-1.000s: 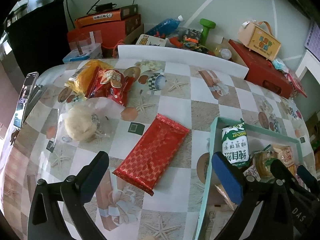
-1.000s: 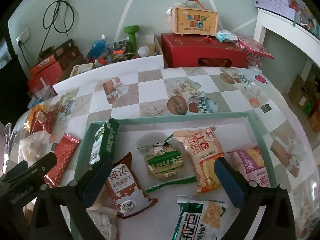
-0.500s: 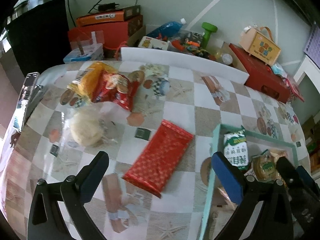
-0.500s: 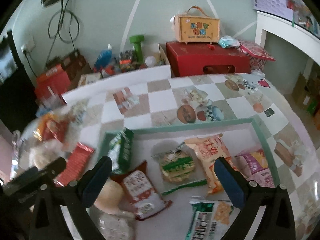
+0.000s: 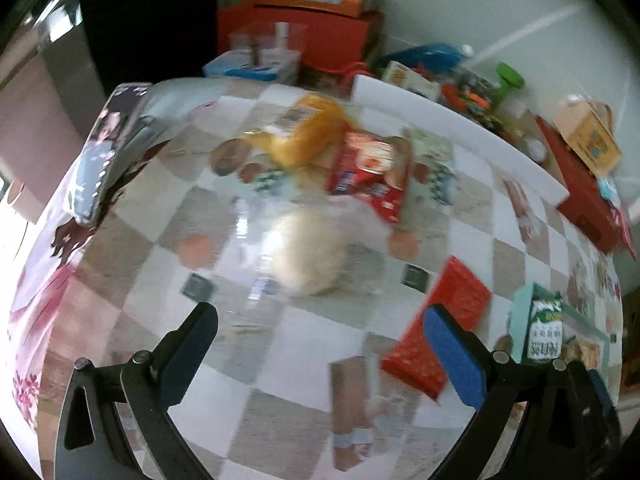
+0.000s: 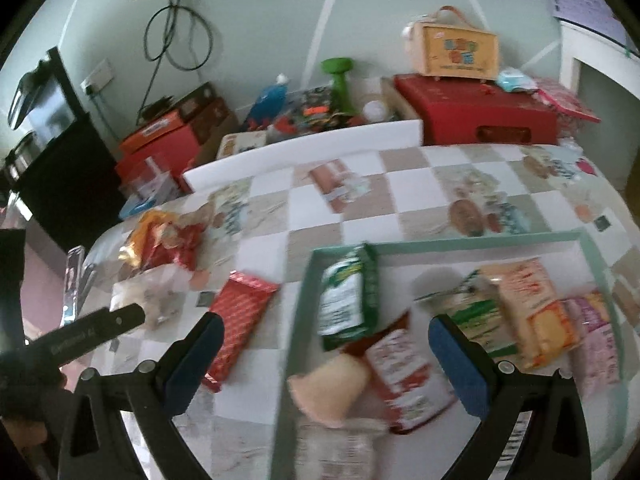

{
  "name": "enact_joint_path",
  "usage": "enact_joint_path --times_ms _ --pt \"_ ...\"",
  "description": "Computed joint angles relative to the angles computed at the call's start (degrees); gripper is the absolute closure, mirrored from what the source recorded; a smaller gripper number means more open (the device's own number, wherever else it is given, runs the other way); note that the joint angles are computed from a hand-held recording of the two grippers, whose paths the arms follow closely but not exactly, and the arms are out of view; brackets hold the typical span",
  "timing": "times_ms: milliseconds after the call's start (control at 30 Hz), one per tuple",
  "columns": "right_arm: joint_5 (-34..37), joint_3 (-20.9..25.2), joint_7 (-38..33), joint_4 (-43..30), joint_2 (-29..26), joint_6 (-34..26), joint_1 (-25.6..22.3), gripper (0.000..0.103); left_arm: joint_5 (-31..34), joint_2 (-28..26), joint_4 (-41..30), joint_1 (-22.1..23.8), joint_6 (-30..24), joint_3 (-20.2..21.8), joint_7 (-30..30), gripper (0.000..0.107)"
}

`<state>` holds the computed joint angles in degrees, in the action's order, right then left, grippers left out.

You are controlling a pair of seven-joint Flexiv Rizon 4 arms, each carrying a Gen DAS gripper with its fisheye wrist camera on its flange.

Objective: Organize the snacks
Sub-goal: 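Move both open tools back toward the red wrapped bar and remaining snacks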

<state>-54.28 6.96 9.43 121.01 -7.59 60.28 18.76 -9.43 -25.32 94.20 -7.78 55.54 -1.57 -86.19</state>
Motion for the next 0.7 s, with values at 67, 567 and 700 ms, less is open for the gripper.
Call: enact_joint_path --times_ms 67,567,700 --pt "0.01 -0.03 -0.18 -0.95 -1.20 1.02 0.31 0.000 -0.23 -0.06 -0.25 0.41 -0.41 0.40 -0.69 0.005" --pt "0.25 -2.89 -2.32 -8.42 -9.30 4.76 5.22 0.000 -4.37 -1.22 -0.88 3.50 0.27 -0.79 3.04 0.005" --pt "2.37 -3.22 -4.76 -9.88 -11.00 3.78 6.17 0.000 -8.34 -2.93 -1.77 5.04 -0.05 -2.64 4.63 0.005"
